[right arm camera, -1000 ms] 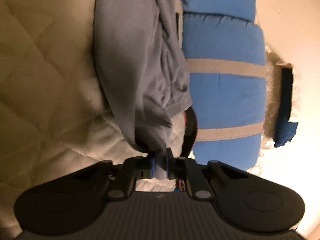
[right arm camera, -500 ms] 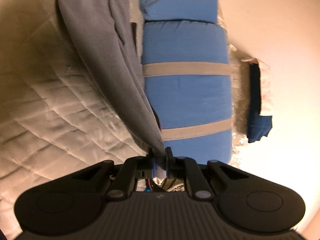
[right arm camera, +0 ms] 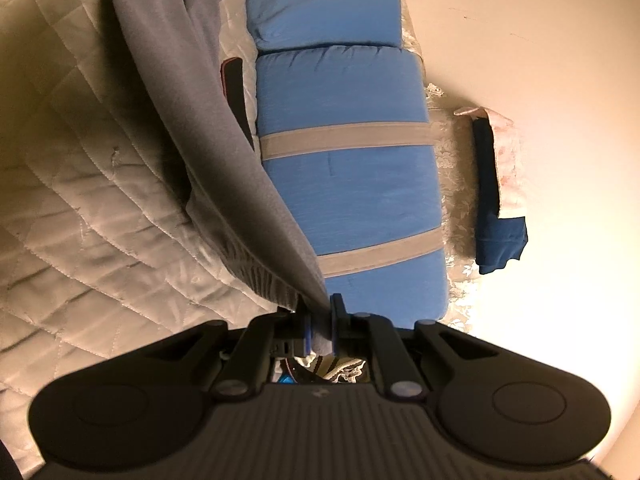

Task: Fold clothes
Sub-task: 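Close the left gripper on the garment while the right gripper holds it up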

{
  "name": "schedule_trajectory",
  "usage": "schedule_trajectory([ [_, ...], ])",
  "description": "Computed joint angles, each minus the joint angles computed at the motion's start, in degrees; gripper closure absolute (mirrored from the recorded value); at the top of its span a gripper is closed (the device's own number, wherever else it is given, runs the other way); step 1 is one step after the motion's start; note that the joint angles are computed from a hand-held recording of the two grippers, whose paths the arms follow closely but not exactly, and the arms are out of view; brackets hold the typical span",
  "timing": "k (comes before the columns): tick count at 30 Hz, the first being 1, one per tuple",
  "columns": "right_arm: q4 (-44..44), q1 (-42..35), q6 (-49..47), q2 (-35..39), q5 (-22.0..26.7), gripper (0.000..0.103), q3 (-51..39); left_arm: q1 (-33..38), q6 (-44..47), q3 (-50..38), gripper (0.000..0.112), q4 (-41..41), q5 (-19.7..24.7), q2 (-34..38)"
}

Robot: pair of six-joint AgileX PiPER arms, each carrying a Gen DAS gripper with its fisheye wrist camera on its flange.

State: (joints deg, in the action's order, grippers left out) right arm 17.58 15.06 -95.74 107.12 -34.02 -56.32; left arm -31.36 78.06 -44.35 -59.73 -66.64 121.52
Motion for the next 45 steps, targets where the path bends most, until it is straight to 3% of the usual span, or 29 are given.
schedule_trajectory([
  [3, -0.6, -0.3, 1.1, 0.5, -0.3, 0.095, 0.0, 1.6, 4.1, 1.9, 0.012, 3.6, 2.0, -2.4],
  [6, -0.6, -0.7, 2.4, 0.9, -0.4, 0.095, -0.2, 6.1, 7.7, 2.2, 0.017, 3.6, 12.0, -7.3],
  [7, -0.3, -0.8, 2.8, 0.9, -0.2, 0.095, -0.3, 7.1, 7.9, 1.9, 0.017, 2.7, 13.2, -7.9],
  [9, -0.4, -1.2, 3.9, 1.0, 0.1, 0.095, -0.4, 8.7, 9.6, 1.3, 0.022, 0.9, 13.4, -8.1],
  [12, -1.0, -1.7, 5.7, 1.3, 0.3, 0.095, -0.5, 9.8, 12.8, 2.0, 0.028, 0.5, 10.1, -7.4],
  [14, -1.0, -1.9, 6.3, 1.6, 0.1, 0.095, -0.5, 10.7, 14.3, 2.3, 0.038, 0.3, 8.7, -6.7],
  [16, -0.9, -2.0, 6.9, 1.9, 0.1, 0.095, -0.5, 11.6, 17.6, 1.6, 0.072, -1.5, 7.9, -5.1],
  [22, -1.3, -2.6, 8.9, 3.1, 0.0, 0.095, -0.9, 13.8, 17.3, 5.4, 0.107, 0.1, 6.5, -5.4],
  [29, -1.9, -3.9, 9.9, 2.6, 1.1, 0.095, -1.2, 11.4, 21.7, 9.6, 0.109, -4.5, 5.8, -12.4],
  [33, -3.3, -6.1, 9.9, 1.0, 5.0, 0.095, -1.4, 6.9, 25.0, 13.7, 0.109, -8.2, 6.2, -19.4],
  [39, -6.0, -10.7, 8.4, -2.8, 15.8, 0.095, -2.2, -0.2, 28.3, 18.6, 0.109, -13.8, 9.7, -25.8],
  [45, -0.4, -15.1, 3.2, -4.4, 19.3, 0.101, -2.6, -3.0, 28.1, 21.3, 0.109, -16.1, 14.1, -28.9],
])
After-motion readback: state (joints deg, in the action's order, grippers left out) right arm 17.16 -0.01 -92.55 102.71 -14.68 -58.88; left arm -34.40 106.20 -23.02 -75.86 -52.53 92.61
